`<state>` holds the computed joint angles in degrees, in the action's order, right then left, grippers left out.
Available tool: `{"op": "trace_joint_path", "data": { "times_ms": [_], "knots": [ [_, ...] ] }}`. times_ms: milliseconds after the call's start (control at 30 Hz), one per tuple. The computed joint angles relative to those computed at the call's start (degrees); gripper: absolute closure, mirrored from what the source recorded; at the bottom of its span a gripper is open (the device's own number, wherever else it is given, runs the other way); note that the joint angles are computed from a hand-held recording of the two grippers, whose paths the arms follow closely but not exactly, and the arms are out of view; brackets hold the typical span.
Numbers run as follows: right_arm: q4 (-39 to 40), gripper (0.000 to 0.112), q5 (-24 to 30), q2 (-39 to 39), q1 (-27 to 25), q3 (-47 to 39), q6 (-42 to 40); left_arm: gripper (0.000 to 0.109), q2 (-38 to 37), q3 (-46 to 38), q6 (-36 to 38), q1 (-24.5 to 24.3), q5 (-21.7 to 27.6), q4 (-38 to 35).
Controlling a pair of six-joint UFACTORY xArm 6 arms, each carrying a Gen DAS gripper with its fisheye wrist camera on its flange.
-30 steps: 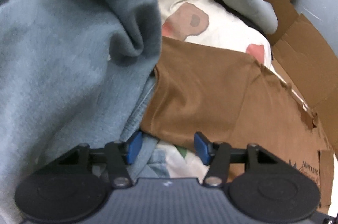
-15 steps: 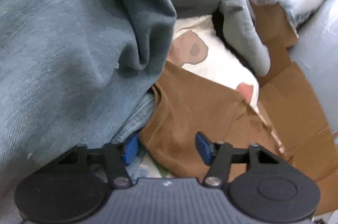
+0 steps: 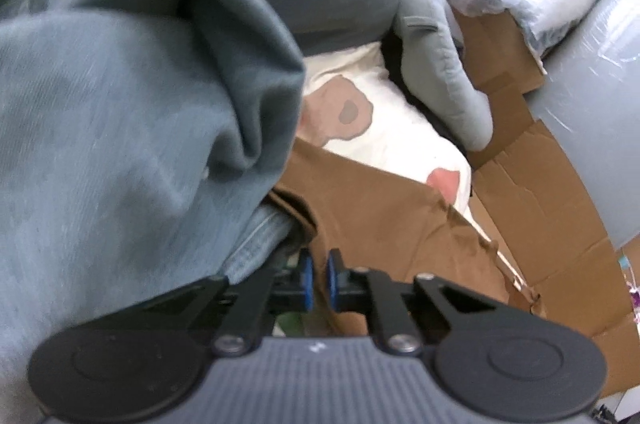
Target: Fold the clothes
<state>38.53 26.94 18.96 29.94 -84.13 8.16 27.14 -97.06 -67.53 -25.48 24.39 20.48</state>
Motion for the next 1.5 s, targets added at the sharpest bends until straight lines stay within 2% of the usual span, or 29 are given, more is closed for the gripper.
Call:
{"op": "trace_joint_path", "data": {
  "times_ms": [100, 267, 333, 500, 833, 1100, 1267, 1500],
  "knots": [
    [4.31, 0.082, 0.02, 2.74, 0.86, -2.72, -2.78, 0.101, 0.69, -2.31, 4.94, -0.31, 1.12, -2.47],
    [11.23, 0.086, -0.12, 8.07, 1.75, -8.37, -6.66, 0.101, 2.02, -5.91, 8.95, -0.95, 3.11, -4.28],
    [13.74, 0.093, 0.20, 10.53, 1.93, -10.93, -7.36, 0.101, 2.34, -7.00, 9.48, -1.31, 3.53, -4.19],
    [19.46, 0.098, 2.21, 15.55, 1.81, -15.76, -9.91, 0.101, 4.22, -10.87, 12.94, -2.42, 4.96, -5.67],
    [26.90, 0.099, 0.45, 20.85, 2.47, -21.42, -9.61, 0.102, 6.22, -15.19, 17.86, -3.61, 7.70, -7.84],
    [26.67, 0.098, -0.82, 22.70, 3.46, -23.44, -4.62, 0.102, 7.37, -17.13, 23.20, -4.97, 9.37, -11.37],
    [27.81, 0.103, -1.89, 23.45, 4.07, -24.04, -3.89, 0.102, 8.90, -19.48, 27.00, -5.67, 11.56, -14.17],
    [30.29, 0.104, -1.64, 24.09, 4.31, -25.20, -3.78, 0.102, 14.28, -27.71, 34.16, -6.78, 17.76, -18.21]
  ]
}}
